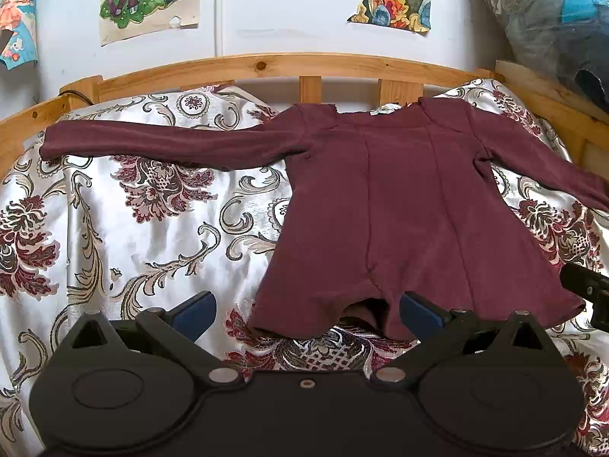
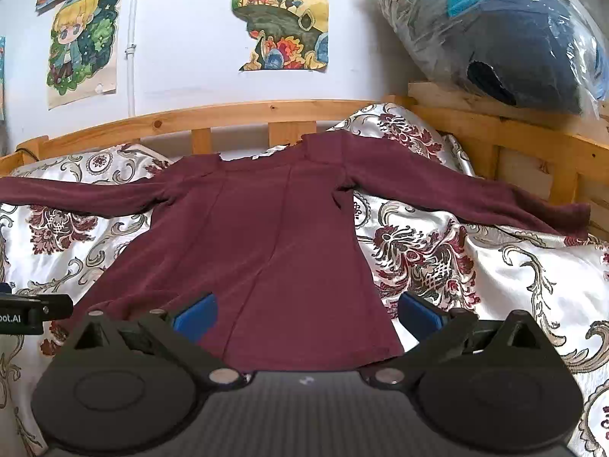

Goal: Fold small clothes

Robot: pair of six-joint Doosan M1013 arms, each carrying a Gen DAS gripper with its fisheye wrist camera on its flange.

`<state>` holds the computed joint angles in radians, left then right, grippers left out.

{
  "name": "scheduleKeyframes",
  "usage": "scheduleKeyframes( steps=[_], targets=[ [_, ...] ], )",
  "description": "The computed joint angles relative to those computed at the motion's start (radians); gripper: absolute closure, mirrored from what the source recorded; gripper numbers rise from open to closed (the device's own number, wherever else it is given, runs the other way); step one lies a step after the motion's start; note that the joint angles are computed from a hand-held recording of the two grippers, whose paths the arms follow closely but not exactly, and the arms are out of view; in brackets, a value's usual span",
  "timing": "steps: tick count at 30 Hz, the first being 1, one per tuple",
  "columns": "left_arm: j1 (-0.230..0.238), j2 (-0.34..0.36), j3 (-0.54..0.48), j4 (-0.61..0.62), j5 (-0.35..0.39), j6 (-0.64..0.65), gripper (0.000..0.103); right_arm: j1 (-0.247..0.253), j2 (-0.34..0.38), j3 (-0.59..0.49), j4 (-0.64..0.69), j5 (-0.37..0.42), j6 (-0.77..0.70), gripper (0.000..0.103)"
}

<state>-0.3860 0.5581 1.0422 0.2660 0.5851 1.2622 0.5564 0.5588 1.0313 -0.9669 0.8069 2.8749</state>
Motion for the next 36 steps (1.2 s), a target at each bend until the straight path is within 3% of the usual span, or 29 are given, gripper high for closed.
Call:
scheduleKeyframes(
  steps=[36],
  targets=[
    [0.001,-0.002,-0.001,-0.003,-0.003,-0.003,0.001,-0.004,-0.002,0.006,0.015,0.003,0.007,0.0]
  ],
)
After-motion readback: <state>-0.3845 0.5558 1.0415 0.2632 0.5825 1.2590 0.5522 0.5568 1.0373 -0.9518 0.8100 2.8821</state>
